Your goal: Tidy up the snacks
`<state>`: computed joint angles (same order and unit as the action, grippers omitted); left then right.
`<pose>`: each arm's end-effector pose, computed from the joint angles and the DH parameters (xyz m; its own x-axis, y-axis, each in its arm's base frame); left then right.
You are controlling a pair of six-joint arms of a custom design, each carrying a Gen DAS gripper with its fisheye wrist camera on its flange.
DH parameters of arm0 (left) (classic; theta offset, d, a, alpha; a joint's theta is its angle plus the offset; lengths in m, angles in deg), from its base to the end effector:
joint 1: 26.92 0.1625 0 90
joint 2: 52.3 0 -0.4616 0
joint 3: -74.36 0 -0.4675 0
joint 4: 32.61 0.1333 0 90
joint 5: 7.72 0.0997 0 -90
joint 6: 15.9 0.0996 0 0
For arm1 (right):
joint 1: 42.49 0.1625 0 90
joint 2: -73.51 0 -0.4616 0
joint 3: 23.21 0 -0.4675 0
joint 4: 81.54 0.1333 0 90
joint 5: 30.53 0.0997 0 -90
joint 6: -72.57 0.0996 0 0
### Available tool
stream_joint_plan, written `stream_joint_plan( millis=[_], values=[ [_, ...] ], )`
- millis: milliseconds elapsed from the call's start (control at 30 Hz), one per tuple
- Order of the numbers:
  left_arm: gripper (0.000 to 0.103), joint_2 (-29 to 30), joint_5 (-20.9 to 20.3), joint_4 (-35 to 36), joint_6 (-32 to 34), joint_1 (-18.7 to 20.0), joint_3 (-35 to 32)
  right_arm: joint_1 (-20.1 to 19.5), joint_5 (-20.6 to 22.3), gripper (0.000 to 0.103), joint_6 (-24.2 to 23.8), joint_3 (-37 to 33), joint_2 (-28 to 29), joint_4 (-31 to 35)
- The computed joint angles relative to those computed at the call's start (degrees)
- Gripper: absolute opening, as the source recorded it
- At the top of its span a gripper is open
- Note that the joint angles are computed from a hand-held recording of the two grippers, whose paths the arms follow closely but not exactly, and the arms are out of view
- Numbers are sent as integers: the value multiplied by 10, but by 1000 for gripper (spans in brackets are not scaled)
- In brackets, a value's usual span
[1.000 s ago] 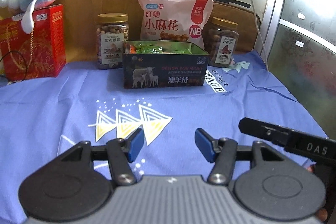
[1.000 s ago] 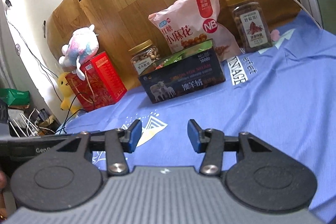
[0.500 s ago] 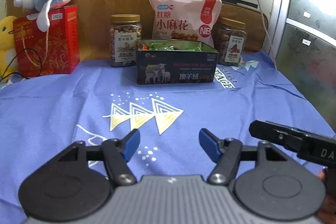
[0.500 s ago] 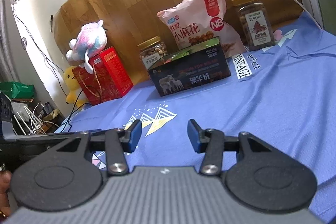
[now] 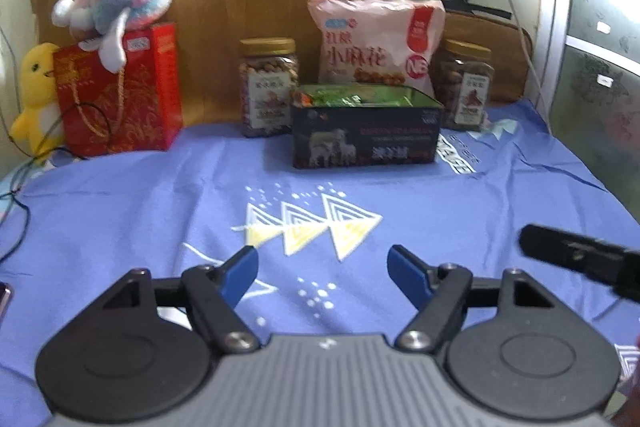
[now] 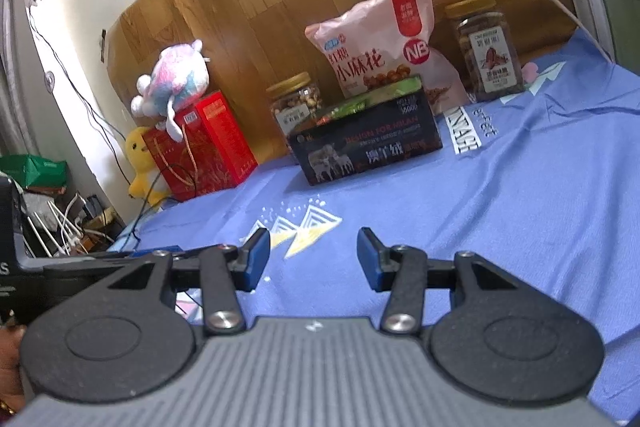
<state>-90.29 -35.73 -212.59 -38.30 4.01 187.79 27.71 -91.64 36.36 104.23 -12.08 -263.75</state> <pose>-0.3920 -0.4928 -0.0261 -0.7154 0.0775 -0.6944 0.6032 0.5701 -0.5578 -0.0036 -0.5455 0.3320 -0.8940 -0.3977 0.2062 -0.3867 0.4527 -0.8034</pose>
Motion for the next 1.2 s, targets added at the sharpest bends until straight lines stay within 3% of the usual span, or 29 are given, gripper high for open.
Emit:
stream_joint_plan(
  millis=[167, 500, 667, 867, 1200],
  values=[
    [77, -2, 32, 19, -12, 0, -1, -3, 25, 51, -8, 14, -15, -18],
    [82, -11, 95, 144, -109, 10, -2, -12, 38, 51, -17, 23, -20, -1],
    [87, -3, 126, 157, -105, 10, -11, -19, 48, 51, -20, 20, -18, 7],
    [88, 3, 134, 192, -116, 16, -25, -26, 54, 51, -11, 11, -11, 19],
    [95, 21, 135, 184, -81, 23, -48, -34, 55, 51, 6, 0, -1, 24]
  ],
)
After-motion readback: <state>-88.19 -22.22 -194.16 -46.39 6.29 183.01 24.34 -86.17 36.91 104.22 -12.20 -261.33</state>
